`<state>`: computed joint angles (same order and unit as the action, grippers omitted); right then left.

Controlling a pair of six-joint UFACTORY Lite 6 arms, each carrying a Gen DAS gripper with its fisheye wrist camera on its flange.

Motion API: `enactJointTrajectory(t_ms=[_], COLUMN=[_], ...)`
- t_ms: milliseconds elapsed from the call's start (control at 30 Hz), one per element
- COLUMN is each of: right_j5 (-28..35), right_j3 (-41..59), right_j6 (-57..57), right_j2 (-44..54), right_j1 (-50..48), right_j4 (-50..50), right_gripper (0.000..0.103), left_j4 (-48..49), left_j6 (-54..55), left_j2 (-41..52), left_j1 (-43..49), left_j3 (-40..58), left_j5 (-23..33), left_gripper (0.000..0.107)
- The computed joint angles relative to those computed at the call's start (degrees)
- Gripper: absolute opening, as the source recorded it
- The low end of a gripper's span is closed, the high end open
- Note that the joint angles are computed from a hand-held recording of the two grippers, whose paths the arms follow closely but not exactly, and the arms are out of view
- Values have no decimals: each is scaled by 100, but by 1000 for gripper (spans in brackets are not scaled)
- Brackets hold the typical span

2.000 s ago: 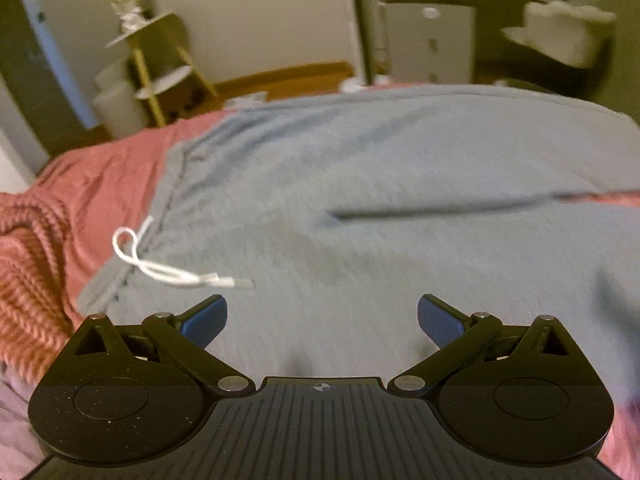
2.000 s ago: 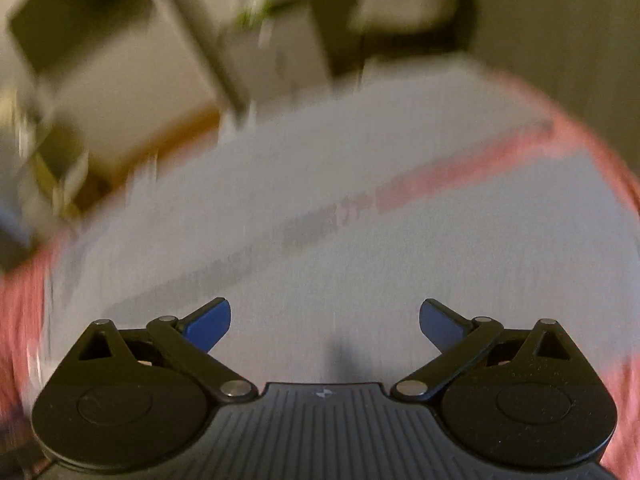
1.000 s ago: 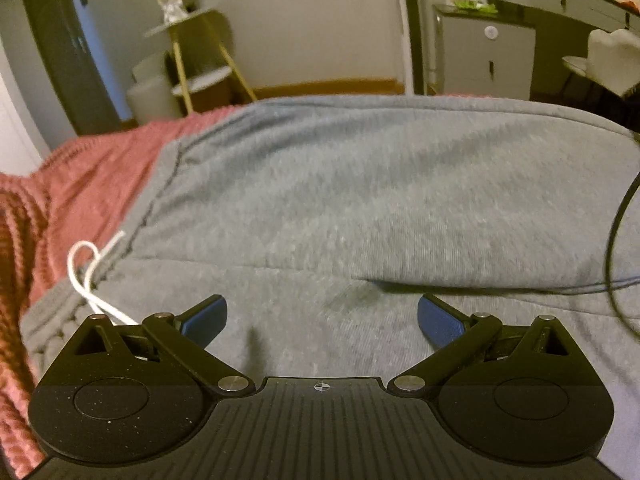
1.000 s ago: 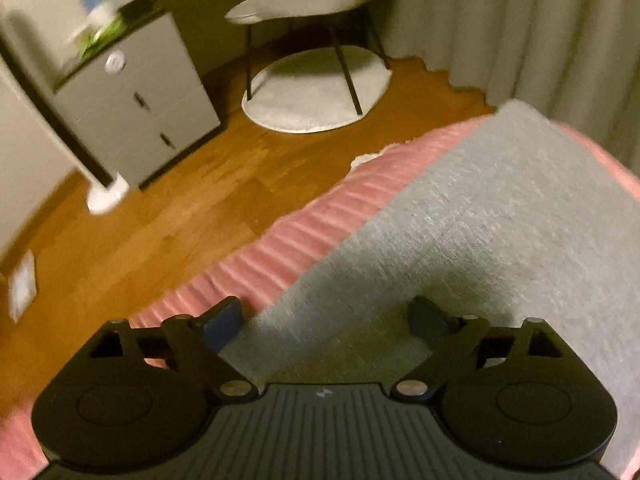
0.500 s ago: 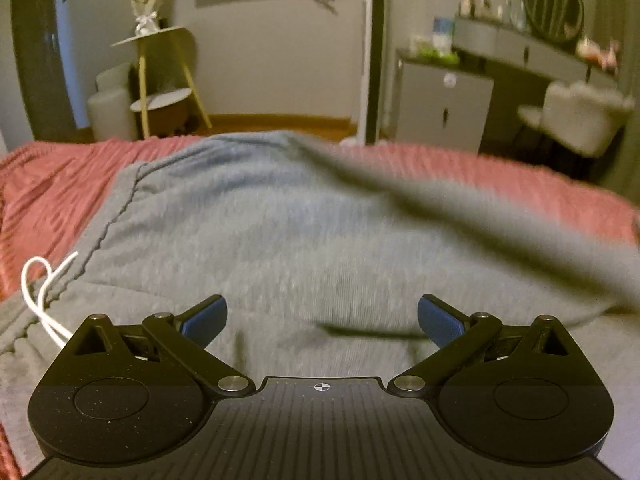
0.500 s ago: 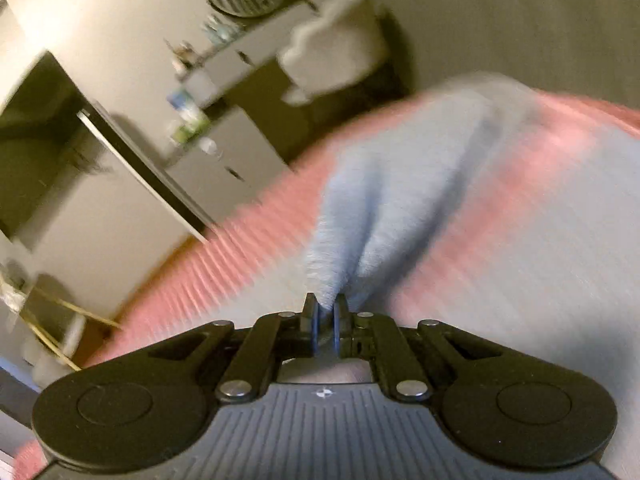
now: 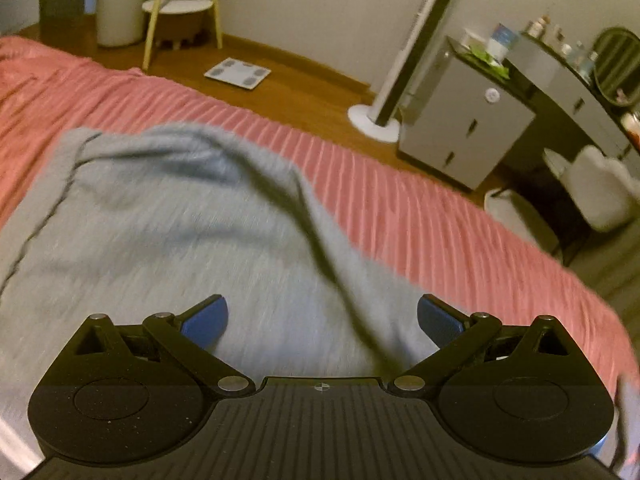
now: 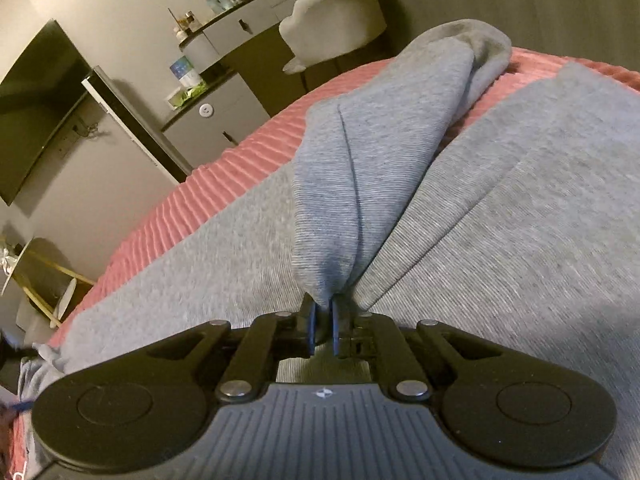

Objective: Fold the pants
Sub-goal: 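Grasp the hem fabric with the left gripper while the right gripper holds its hem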

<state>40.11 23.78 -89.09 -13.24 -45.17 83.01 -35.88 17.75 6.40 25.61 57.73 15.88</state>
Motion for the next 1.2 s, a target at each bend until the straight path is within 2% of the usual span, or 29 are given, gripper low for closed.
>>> enactJointTrajectory(t_ms=[67, 100, 167, 200, 233, 300, 367, 400, 433, 500, 633, 767, 867, 933, 1000, 1100, 1200], right_j5=[58, 88, 153, 173, 186, 162, 144, 139, 137, 177, 568, 1088, 1512, 2088, 2700, 3979, 4869], right_j3=[-53, -89, -112, -110, -121, -123, -119, -125, -121, -90, 120, 333, 345, 449, 647, 1148, 1938], right_j6=[-77, -168, -299, -301, -300, -341, -351, -391, -408, -449, -324, -125, 207, 636, 990, 956, 508], right_j2=[-72, -99, -59, -58, -76, -64, -60, -61, -59, -10, 337, 612, 302, -18, -289, -312, 238], right_j1=[-80, -109, -172, -185, -190, -153, -134, -128, -122, -129, -402, -802, -1205, -1707, -2260, -3590, -4830], right_j4=[-25, -18, 43, 41, 51, 108, 131, 151, 157, 171, 76, -68, -394, -808, -1147, -1812, -2665], right_gripper=[6, 6, 6, 6, 6, 6, 6, 6, 6, 6, 7, 6, 3, 3, 3, 3, 3], left_j4=[250, 711, 1669, 1886, 1868, 1514, 1072, 919, 863, 282, -1121, -2021, -1989, -1920, -1916, -1835, -1296], left_j6=[-449, -1033, -2107, -2341, -2336, -1960, -1482, -1328, -1325, -819, 749, 1899, 2160, 2413, 2817, 3746, 4529], left_j2=[625, 904, 1341, 1568, 1752, 2039, 2255, 2236, 2313, 2173, 1081, -243, -1226, -2031, -2845, -3821, -4193], left_j1=[45, 8, -99, -124, -135, -90, -36, 22, 60, 184, 488, 1148, 1670, 2148, 2878, 4648, 6447], left_j3=[621, 916, 1391, 1679, 1898, 2217, 2451, 2380, 2444, 2209, 987, -161, -845, -1347, -1806, -2373, -2782], left_j5=[34, 11, 26, 167, 284, 431, 545, 652, 777, 721, 494, 1166, 1790, 2347, 3141, 4909, 6252], left_gripper=[101, 98, 80, 78, 78, 70, 29, 15, 10, 7, 7, 7, 7, 7, 7, 7, 7])
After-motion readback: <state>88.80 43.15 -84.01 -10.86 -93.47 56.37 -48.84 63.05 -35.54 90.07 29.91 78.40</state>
